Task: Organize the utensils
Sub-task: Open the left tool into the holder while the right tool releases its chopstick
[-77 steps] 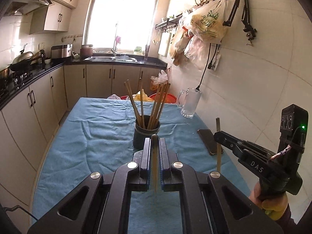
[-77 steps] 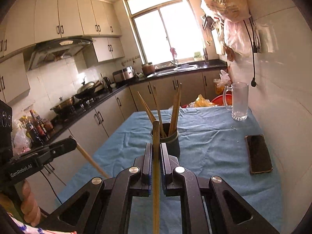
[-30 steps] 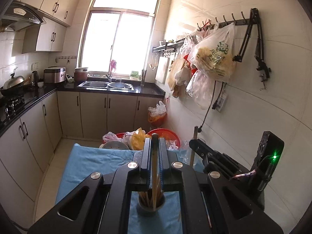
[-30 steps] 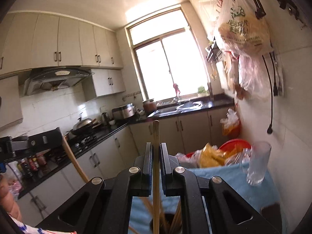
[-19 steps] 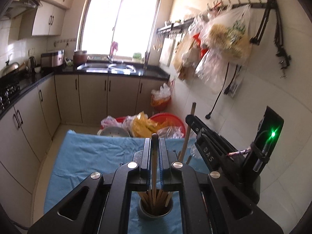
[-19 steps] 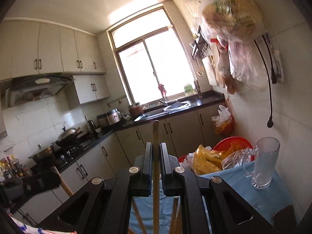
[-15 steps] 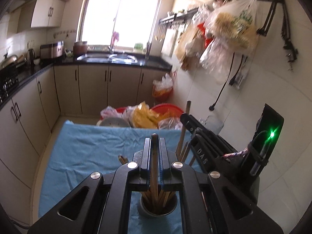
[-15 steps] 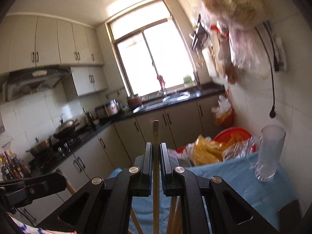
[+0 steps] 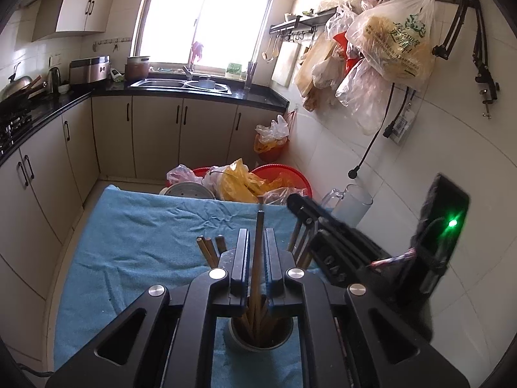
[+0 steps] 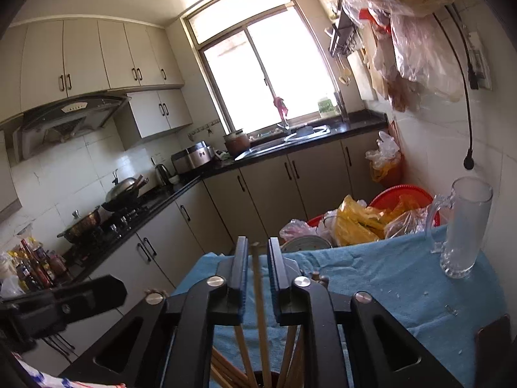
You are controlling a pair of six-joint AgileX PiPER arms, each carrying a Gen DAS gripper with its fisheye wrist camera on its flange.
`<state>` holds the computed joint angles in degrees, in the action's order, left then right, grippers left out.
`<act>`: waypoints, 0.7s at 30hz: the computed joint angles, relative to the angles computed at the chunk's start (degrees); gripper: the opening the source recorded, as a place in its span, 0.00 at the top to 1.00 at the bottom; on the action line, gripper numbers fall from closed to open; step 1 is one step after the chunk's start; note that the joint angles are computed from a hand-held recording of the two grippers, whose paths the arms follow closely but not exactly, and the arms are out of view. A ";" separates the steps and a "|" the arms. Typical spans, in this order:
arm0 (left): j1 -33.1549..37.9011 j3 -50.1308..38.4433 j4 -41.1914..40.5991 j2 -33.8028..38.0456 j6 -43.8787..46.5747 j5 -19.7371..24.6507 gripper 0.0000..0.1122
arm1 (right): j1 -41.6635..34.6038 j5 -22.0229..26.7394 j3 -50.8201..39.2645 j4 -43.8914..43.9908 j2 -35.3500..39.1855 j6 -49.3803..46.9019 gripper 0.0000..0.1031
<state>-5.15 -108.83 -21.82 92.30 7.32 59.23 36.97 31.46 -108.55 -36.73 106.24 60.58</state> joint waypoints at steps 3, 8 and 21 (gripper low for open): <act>1.00 1.32 -0.75 -2.07 -0.10 0.54 0.88 | 1.41 0.75 3.01 -3.31 -3.67 2.76 0.73; 3.12 11.19 -0.50 -11.89 0.40 -2.51 0.70 | 6.43 2.22 17.95 -15.30 -15.15 16.33 0.52; -13.78 42.38 39.17 -38.58 -32.65 -6.68 0.49 | 25.70 25.83 47.46 -43.44 -24.15 53.21 0.44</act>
<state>-18.93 -66.45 17.35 53.72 -25.33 52.55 62.67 57.29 -61.09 -80.17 82.08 113.79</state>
